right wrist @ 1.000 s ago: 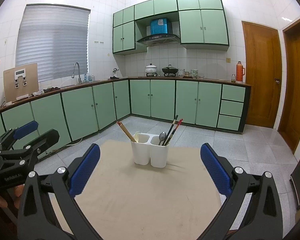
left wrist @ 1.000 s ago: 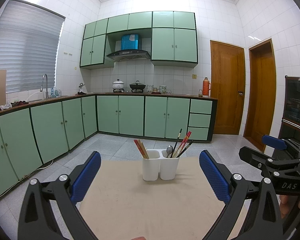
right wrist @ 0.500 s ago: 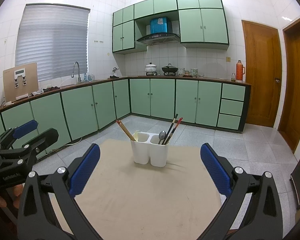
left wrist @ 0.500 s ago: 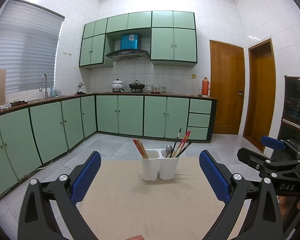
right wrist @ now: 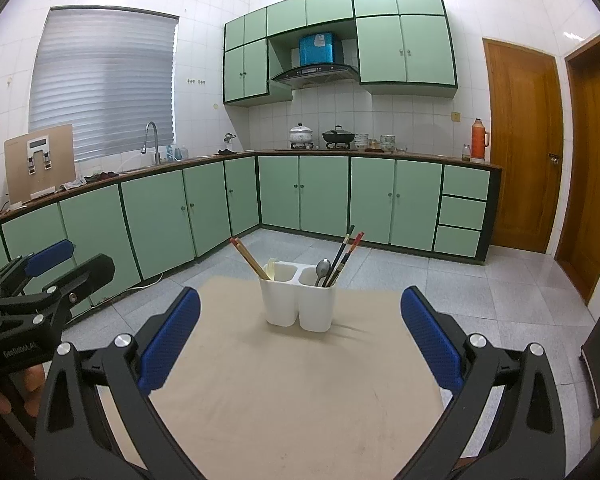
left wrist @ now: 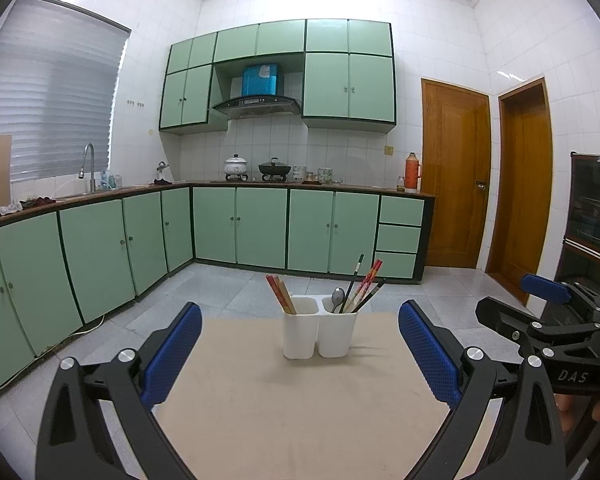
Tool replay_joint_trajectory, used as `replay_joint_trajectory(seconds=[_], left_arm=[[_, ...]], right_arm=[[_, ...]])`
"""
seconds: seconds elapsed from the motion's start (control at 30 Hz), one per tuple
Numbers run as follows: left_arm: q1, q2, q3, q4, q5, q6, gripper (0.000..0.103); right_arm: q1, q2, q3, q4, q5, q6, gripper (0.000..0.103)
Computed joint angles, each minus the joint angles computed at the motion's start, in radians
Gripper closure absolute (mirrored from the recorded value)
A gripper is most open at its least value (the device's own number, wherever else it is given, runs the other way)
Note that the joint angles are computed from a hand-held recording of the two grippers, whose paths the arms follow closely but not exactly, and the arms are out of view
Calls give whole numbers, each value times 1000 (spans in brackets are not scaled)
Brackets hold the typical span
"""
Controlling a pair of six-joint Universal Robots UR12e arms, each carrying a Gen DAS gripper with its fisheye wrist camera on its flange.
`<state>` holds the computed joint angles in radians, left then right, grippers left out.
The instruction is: Organize utensils
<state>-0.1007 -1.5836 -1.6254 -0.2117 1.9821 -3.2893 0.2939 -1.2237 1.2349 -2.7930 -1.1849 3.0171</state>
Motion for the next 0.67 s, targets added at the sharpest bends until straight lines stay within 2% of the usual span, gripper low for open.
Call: replay_joint_trajectory(seconds=[0.67], left_arm=[[3, -4, 1, -9, -6, -9, 6]], right_arm=[[-2, 2, 5, 2, -2, 2, 6]])
